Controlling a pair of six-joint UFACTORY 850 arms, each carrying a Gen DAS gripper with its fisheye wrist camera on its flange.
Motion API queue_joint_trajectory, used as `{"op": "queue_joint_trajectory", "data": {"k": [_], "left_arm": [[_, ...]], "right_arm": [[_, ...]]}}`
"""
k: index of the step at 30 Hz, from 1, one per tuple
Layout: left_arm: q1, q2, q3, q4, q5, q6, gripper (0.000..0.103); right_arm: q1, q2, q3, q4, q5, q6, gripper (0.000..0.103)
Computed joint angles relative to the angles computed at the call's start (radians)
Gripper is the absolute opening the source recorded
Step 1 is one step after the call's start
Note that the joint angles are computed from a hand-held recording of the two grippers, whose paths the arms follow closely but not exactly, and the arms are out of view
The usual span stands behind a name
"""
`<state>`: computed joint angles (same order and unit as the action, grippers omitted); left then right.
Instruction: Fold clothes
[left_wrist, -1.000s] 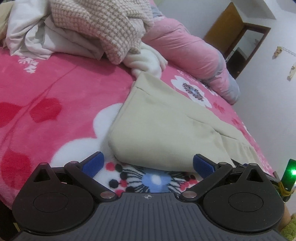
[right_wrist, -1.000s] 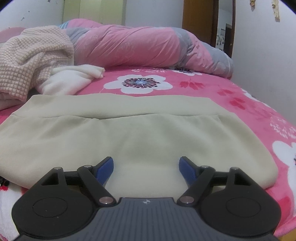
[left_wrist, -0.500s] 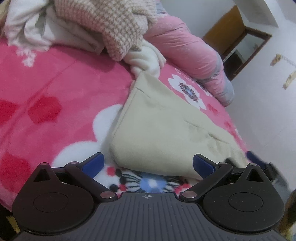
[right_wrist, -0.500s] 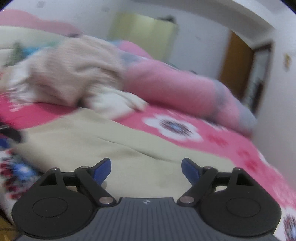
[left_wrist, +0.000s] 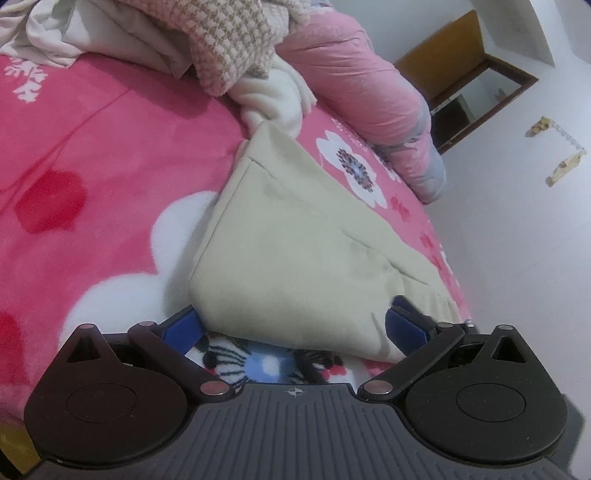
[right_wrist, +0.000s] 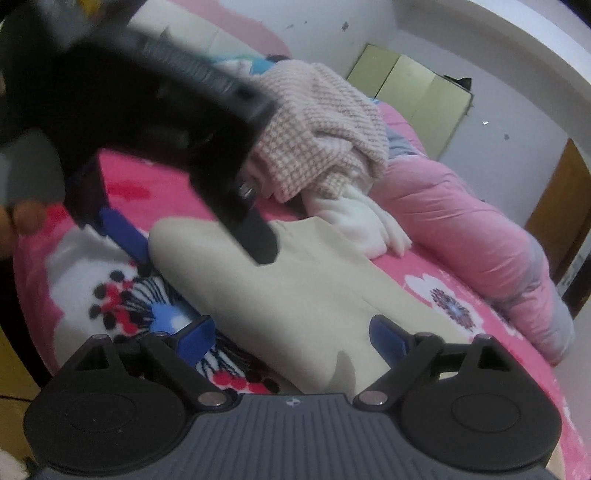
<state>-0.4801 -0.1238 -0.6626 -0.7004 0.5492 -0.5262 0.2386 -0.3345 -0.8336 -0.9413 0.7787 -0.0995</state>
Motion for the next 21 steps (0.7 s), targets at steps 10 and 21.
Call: {"op": "queue_joint_trajectory", "data": {"k": [10, 21], "left_arm": [[0.016, 0.026, 0.020, 0.114, 0.030, -0.140, 0.103], [0.016, 0.047, 0.035, 0.163, 0.085, -0.158, 0.103]], "right_arm": [[0.028, -0.049, -0.031, 0.054, -0.001, -0.008, 0.093], [0.040, -0.073, -0.067, 0.129, -0.002, 0.128, 0.082]]}}
